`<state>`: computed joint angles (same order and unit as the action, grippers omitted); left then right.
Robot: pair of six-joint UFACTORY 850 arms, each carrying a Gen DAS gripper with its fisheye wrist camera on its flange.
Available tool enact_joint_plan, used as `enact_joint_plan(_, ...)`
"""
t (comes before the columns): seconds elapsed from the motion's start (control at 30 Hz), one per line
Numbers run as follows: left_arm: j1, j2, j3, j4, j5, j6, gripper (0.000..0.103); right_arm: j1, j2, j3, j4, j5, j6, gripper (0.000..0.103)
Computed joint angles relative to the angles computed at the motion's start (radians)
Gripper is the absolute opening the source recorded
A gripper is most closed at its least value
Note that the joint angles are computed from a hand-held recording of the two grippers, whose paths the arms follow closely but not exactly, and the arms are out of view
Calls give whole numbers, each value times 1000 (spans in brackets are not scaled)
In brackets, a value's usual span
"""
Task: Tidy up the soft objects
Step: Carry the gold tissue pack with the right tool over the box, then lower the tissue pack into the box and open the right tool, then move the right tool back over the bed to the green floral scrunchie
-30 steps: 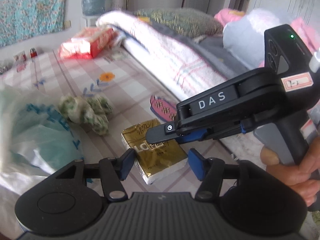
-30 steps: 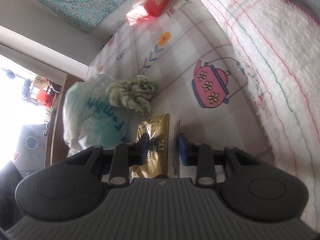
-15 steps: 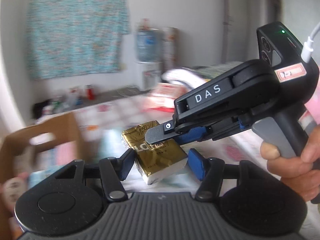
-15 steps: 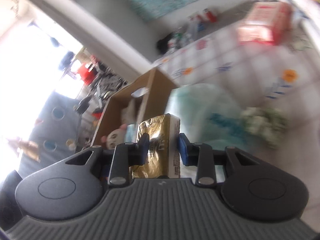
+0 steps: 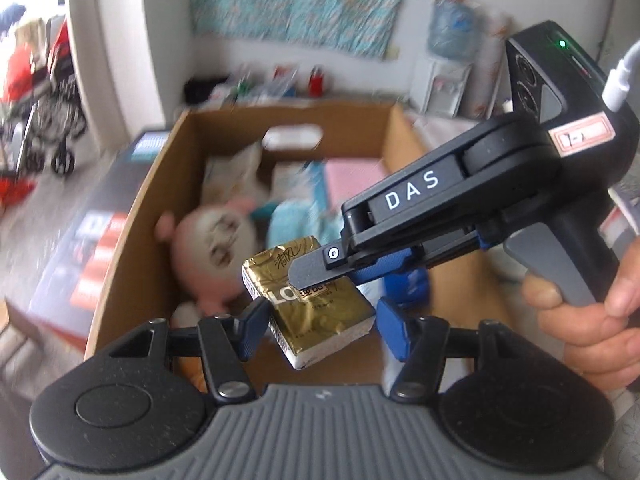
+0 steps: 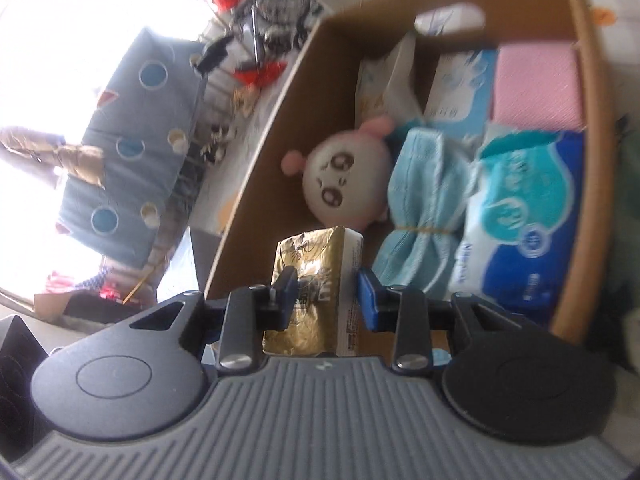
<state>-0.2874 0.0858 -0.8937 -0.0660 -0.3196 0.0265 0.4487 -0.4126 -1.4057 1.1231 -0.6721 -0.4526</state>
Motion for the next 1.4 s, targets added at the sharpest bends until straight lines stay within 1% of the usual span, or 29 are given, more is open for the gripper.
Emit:
enact_joint_plan(0.13, 56, -60, -54, -124, -100, 132, 61, 29, -81, -91, -106, -59, 99, 33)
enact_joint_plan(0.23, 88, -92, -81, -167, -173, 196, 61, 41, -126, -142, -165, -96, 148, 33)
enact_joint_plan(0.33, 105, -127, -113, -178, -250, 210, 61, 52, -163, -185, -221, -131, 190, 33)
enact_joint_plan(0.43, 115, -130, -115, -216, -286, 255, 62, 61, -188, -220, -270, -165, 230, 33)
enact_joint_plan(0.5, 126, -117, -98, -241, -296, 290, 63, 64, -197, -236, -290, -182, 250, 36)
enact_joint_plan(0.63, 122, -117, -88, -234, -278, 289, 64, 62, -192, -225, -281, -183, 249, 40)
enact_joint_plan(0.73, 112, -119, -88, -216, -256, 272, 64, 53, -187, -211, -243, -174, 219, 41)
enact_joint_plan(0.87, 90, -96, -69, -173, -204, 248, 68, 36, -143, -159, -176, -153, 157, 43)
enact_joint_plan(0.93, 77, -75, -55, -156, -175, 238, 70, 22, -104, -112, -117, -132, 101, 44)
enact_joint_plan(1.07, 44, -40, -37, -147, -104, 241, 73, -14, -3, 7, 21, -88, -28, 47)
enact_joint_plan(1.17, 8, -38, -51, -129, -82, 234, 73, -51, 97, 120, 126, -48, -135, 48)
enact_joint_plan(1.3, -45, -41, -73, -177, -52, 294, 73, -121, 247, 277, 246, 12, -257, 49)
enact_joint_plan(1.4, -94, -47, -84, -212, -17, 331, 73, -189, 366, 389, 290, 73, -309, 50)
